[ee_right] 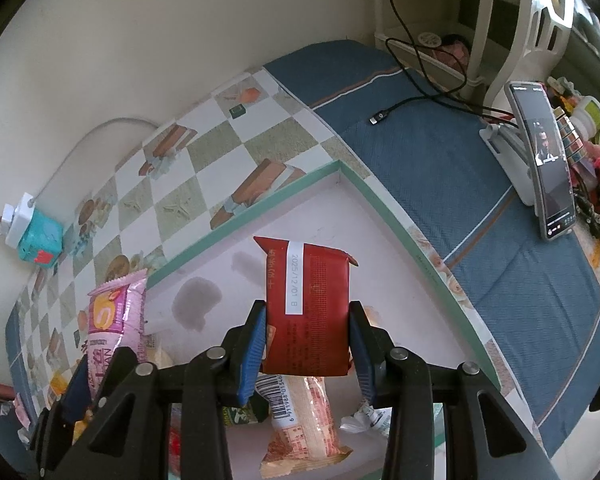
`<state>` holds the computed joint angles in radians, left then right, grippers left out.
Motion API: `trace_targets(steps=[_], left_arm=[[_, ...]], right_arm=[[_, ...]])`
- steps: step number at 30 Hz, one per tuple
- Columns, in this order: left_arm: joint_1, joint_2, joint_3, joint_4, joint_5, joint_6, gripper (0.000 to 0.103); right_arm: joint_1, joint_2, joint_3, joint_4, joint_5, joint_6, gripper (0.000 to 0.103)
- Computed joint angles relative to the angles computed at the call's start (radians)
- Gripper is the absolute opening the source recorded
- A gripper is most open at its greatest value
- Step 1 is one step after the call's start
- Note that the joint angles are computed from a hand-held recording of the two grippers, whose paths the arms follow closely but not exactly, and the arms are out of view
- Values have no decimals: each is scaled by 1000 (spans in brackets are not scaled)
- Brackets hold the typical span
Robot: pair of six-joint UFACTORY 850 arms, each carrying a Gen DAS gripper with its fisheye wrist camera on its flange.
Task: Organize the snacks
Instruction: 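Carry the red pack and pink pack over the white tray and open both tools, then withdraw both open tools from the tray toward the remaining snacks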
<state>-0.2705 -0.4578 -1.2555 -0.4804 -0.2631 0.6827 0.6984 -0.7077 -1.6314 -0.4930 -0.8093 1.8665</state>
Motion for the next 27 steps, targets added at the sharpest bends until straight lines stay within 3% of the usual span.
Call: trace_targets(steps=[6,9,10,15,19,21,24,27], left_arm=[[-4,-1,-3,22,-17,-15,43],[-1,6,-6,32,-29,-25,59],[1,7,-8,28,-35,-23,60],[9,2,-40,290,-71,-303,63],[37,-25,-87,404,-136,-462,69],[52,-39,-106,446,-157,-520,71],[80,-57,-132,489,-175,-595,83],[106,-68,-152,507,-186,-633,84]], right_arm=[[7,6,-5,-21,-28,17,43],[11,8,-10,-29,-38,16,43],[13,9,-12,-33,-42,15,43],[22,11,-22,-41,-66,14,43],[19,14,-14,-13,-57,-1,43],[19,22,-2,4,-46,1,43],[29,25,-9,9,-63,15,43],[39,19,-27,17,-62,19,47]])
